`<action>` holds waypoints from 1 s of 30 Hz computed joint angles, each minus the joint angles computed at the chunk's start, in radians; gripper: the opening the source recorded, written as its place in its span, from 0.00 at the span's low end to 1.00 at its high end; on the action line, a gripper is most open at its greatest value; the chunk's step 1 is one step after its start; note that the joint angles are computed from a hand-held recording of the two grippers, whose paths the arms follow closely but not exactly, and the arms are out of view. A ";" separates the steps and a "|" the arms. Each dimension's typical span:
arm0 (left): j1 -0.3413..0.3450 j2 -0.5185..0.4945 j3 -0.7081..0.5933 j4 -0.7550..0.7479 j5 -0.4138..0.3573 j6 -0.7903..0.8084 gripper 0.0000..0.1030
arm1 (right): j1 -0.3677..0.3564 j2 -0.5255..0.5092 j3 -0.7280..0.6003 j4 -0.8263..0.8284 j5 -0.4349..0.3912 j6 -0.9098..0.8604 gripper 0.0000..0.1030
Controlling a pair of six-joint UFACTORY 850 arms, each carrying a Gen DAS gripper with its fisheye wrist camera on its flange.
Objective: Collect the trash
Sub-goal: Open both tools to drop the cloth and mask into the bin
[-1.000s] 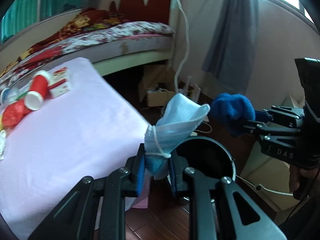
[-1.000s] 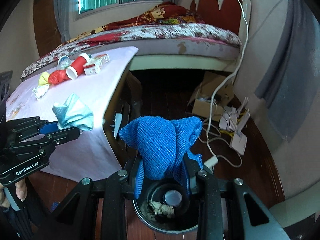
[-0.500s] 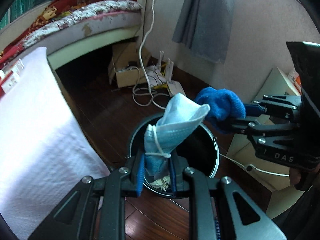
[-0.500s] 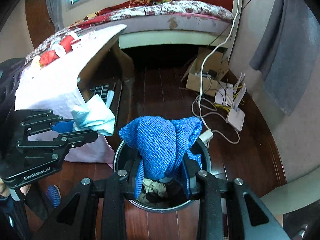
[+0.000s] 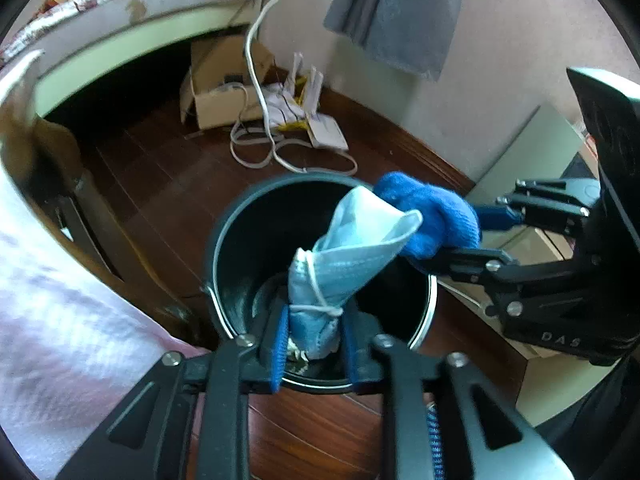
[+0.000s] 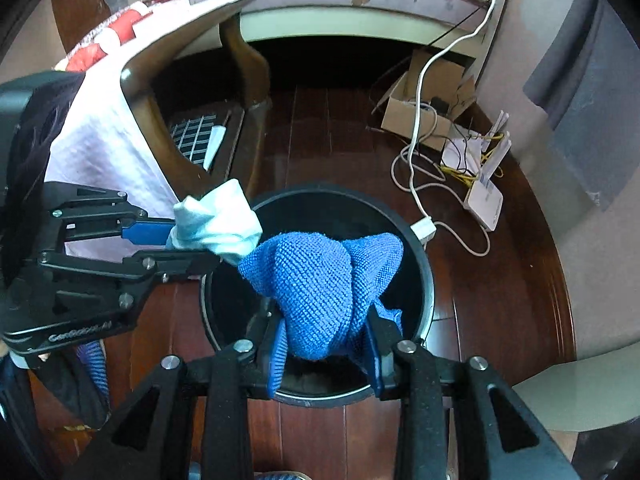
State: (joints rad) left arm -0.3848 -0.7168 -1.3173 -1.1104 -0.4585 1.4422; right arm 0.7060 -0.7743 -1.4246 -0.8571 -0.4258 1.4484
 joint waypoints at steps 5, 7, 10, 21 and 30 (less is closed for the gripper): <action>0.010 -0.013 -0.003 -0.061 0.063 -0.022 0.85 | -0.004 -0.044 -0.044 0.081 -0.127 -0.074 0.91; 0.014 -0.015 0.000 -0.079 0.087 -0.017 0.88 | -0.014 -0.034 -0.027 0.077 -0.134 -0.033 0.92; 0.014 -0.008 0.013 -0.112 0.127 0.013 0.88 | -0.025 -0.026 -0.018 0.103 -0.142 -0.032 1.00; 0.028 0.040 0.069 -0.250 0.160 0.154 0.88 | -0.007 -0.016 -0.026 0.050 -0.164 -0.014 1.00; 0.039 0.132 0.140 -0.411 0.186 0.313 0.89 | 0.019 0.016 -0.031 -0.004 -0.196 0.029 1.00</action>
State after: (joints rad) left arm -0.3460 -0.5850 -1.1773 -1.5218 -0.2729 1.7554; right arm 0.7252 -0.7586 -1.4560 -0.8615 -0.6220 1.4772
